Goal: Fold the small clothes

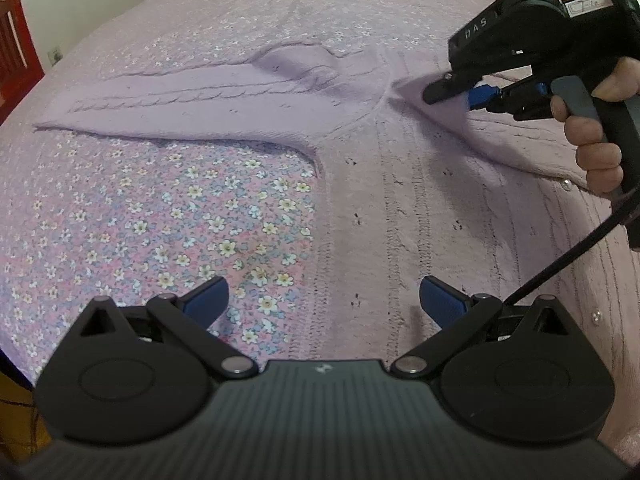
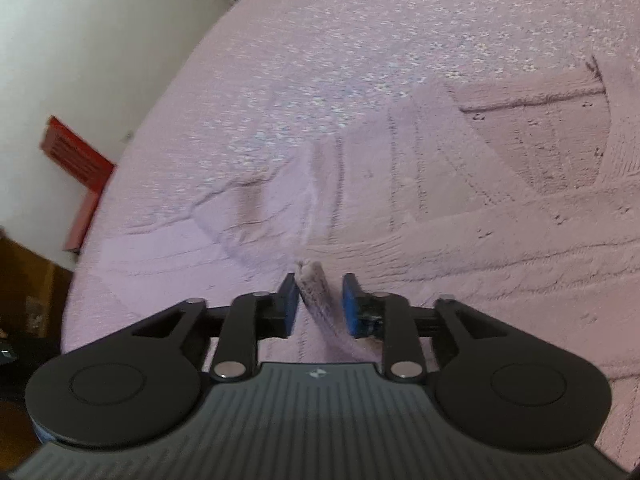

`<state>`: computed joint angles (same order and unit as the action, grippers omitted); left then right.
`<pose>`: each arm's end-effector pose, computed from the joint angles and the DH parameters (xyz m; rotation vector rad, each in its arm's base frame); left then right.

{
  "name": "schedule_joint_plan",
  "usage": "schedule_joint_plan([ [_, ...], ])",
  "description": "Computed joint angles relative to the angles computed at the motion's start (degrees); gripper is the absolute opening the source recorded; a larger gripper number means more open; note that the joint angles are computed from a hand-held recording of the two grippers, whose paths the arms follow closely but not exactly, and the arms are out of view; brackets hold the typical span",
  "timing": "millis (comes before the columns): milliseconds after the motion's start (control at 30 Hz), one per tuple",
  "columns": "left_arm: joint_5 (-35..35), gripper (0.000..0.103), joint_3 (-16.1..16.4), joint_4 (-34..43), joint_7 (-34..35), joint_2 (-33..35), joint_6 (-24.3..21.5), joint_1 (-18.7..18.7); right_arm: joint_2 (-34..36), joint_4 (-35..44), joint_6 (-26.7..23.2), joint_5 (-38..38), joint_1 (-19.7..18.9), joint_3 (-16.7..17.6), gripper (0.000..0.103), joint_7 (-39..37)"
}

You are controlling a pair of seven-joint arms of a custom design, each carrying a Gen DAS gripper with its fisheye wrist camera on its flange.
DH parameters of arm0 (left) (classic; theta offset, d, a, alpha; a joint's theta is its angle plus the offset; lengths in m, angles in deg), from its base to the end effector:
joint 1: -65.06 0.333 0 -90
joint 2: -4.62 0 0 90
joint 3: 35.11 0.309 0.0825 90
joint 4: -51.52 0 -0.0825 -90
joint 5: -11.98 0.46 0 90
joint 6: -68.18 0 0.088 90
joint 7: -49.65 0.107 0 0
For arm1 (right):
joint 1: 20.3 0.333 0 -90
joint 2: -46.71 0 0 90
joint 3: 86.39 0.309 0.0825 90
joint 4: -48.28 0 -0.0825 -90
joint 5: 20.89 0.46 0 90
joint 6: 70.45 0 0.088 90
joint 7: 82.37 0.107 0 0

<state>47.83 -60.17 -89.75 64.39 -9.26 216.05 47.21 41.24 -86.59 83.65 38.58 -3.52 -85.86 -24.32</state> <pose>0.3912 -0.3724 0.3538 -1.9486 1.8093 -0.5637 0.5573 0.1444 0.3475 -1.7037 1.7054 0.1042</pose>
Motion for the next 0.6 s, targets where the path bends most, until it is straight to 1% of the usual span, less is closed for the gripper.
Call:
schedule_joint_plan([
  [33, 0.1, 0.103, 0.0, 0.0, -0.1, -0.1, 0.1, 0.0, -0.9, -0.5, -0.6, 0.4, -0.1, -0.2, 0.042, -0.8],
  [100, 0.6, 0.103, -0.1, 0.6, -0.5, 0.7, 0.5, 0.3, -3.8, -2.6, -0.3, 0.5, -0.1, -0.8, 0.048, -2.6],
  [167, 0.7, 0.103, 0.2, 1.0, -0.5, 1.2, 1.0, 0.3, -6.8, -5.0, 0.7, -1.1, 0.0, -1.6, 0.051, -3.3],
  [300, 1.5, 0.103, 0.6, 1.9, -0.2, 2.1, 2.5, 0.4, -13.9, -10.7, 0.2, -8.3, -0.7, -4.2, 0.058, -0.4],
  [400, 1.8, 0.103, 0.9, 3.6, 1.0, 3.6, 2.0, 0.1, -19.1, -15.1, -1.5, -15.5, -2.7, -6.3, 0.062, 2.1],
  [533, 0.5, 0.103, 2.5, 6.9, 3.8, 6.8, 1.3, -0.8, -25.2, -20.4, -4.9, -27.3, -7.8, -7.7, 0.066, 6.9],
  [600, -0.5, 0.103, 3.4, 8.4, 4.7, 8.0, 1.3, -1.2, -28.0, -22.7, -6.6, -31.9, -10.0, -8.6, 0.068, 9.1],
])
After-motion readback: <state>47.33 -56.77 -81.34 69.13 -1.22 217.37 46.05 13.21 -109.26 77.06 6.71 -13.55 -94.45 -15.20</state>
